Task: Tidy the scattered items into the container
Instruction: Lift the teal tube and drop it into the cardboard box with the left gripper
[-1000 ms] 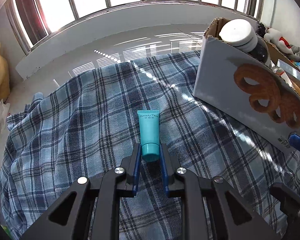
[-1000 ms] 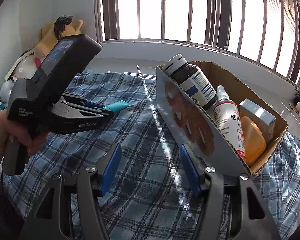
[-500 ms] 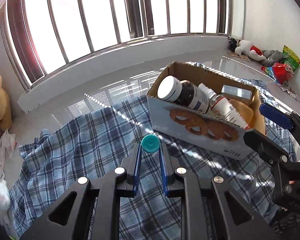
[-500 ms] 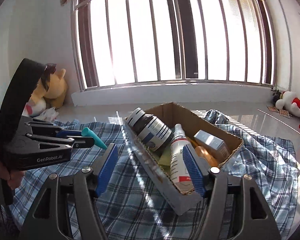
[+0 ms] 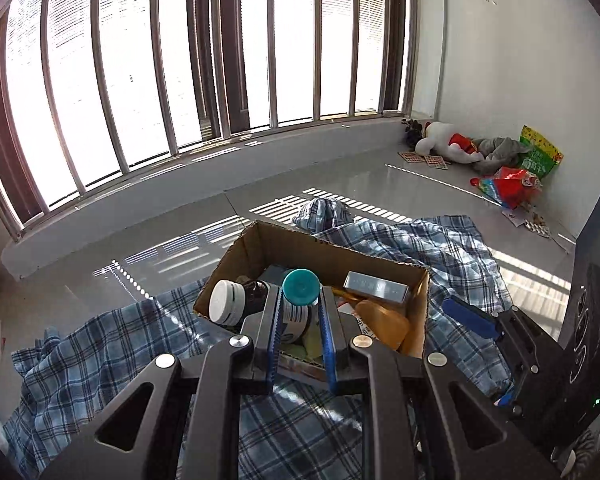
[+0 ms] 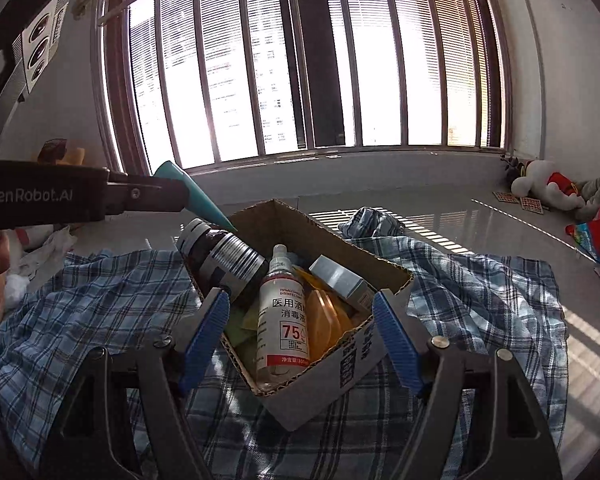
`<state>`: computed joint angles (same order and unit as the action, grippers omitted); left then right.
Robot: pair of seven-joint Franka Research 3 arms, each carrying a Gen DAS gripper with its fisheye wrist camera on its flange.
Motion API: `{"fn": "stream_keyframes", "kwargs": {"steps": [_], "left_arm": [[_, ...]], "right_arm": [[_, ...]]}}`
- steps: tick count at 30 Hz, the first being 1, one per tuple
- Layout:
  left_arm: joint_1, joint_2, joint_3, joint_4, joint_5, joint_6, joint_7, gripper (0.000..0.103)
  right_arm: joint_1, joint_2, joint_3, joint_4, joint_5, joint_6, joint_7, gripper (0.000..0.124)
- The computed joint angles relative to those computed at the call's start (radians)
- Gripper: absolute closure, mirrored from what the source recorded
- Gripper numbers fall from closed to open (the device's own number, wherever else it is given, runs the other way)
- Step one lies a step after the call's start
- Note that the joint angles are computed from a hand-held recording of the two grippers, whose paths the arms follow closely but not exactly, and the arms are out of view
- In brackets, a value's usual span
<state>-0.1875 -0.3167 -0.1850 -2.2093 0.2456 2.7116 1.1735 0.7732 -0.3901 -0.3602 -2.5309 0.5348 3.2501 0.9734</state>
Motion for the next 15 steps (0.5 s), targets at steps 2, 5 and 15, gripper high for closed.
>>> {"fn": "stream_keyframes", "kwargs": {"steps": [2, 5, 15], "left_arm": [[0.020, 0.022, -0.026, 0.011, 0.044, 0.000, -0.036, 0.077], [0.062, 0.029, -0.064, 0.005, 0.155, -0.013, -0.138, 0.015], [0.091, -0.051, -0.073, -0.070, 0.304, -0.063, -0.265, 0.012]], "right_arm": [[-0.093, 0.018, 0.087, -0.004, -0.021, 0.001, 0.016, 0.051], [-0.175, 0.027, 0.159, 0.000, -0.041, -0.036, 0.039, 0.051], [-0.283, 0.014, 0.267, 0.006, -0.033, -0.136, 0.029, 0.036]]}}
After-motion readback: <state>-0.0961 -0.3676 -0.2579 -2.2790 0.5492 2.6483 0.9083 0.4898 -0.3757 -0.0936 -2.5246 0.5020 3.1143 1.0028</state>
